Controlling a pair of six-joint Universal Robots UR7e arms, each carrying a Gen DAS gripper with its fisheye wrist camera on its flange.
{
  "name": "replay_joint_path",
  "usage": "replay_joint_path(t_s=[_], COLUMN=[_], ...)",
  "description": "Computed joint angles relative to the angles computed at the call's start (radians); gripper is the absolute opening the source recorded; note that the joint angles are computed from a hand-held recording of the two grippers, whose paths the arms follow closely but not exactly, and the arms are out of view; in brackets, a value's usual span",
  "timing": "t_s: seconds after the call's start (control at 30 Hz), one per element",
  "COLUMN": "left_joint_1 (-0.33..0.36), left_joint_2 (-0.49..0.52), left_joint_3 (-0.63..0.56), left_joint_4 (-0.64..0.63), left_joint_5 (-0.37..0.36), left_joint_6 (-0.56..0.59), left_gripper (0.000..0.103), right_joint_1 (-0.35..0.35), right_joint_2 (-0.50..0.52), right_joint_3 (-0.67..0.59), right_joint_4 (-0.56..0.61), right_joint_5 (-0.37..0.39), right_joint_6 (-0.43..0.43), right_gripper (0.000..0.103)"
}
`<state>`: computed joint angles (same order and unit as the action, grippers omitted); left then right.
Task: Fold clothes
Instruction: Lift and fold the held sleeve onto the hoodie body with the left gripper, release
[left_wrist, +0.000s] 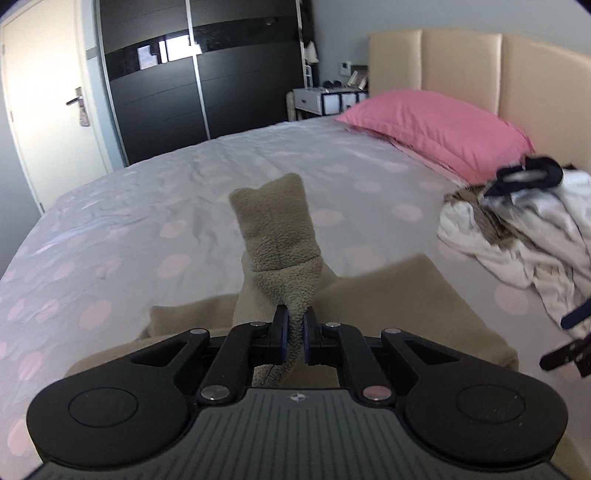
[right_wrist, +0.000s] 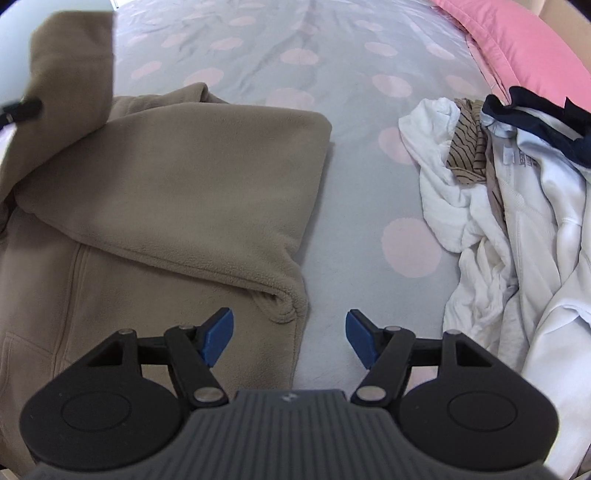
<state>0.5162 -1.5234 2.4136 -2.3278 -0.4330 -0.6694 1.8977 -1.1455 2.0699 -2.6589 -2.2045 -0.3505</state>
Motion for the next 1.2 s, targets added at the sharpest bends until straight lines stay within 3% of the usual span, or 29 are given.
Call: replay_joint_path(t_s=[0.13,0.23,0.47,0.53,0.67,0.87,1.07,1.2], left_joint_1=[0.022,0.032,0.067,0.067,0.051,-0.027,-0.080,-0.084], left_joint_2=[0.068,0.061,0.020,0.008,-0.049,-0.205,-0.419,-0.530], left_joint_3=[0.019,0.025,0.025,0.024,0.036,0.036,-0.002,-0.037], left_joint_4=[-0.057,-0.023,-0.029,-0.028,-0.039,0.216,0.669,0.905], left_joint_5=[-0.086,-0.131,-0.232,-0.267,-0.350,-0.297,-0.195,-0.144], left_joint_6=[0.045,0.046,0.114,0.141,0.208,0.122,-0.190,-0.422], left_gripper=[0.006,0.006,0.011,0.017,0.018,0.021,0.024,0.024], right_joint_1=[-0.007,-0.001,0.025,0.038,0.055,0.038,-0.010,-0.037], right_joint_2=[0.027,0.054,0.102,0.123,0.147,0.165,0.223,0.265], right_joint_3=[-0.020,-0.034,-0.078,-0.095,-0.107,-0.127,-0.169,-0.188], right_joint_4=[0.042,0.044,0.016,0.014,-0.023,-0.080,-0.103,-0.101], right_joint_5=[-0.020,-0.034,0.076,0.086,0.118,0.205,0.313,0.356], right_joint_6=[0.057,0.078,0.138,0.153,0.141,0.183,0.290,0.340], right_gripper=[0.070,0.070,0.070,0.070,0.070,0.077,0.077,0.070])
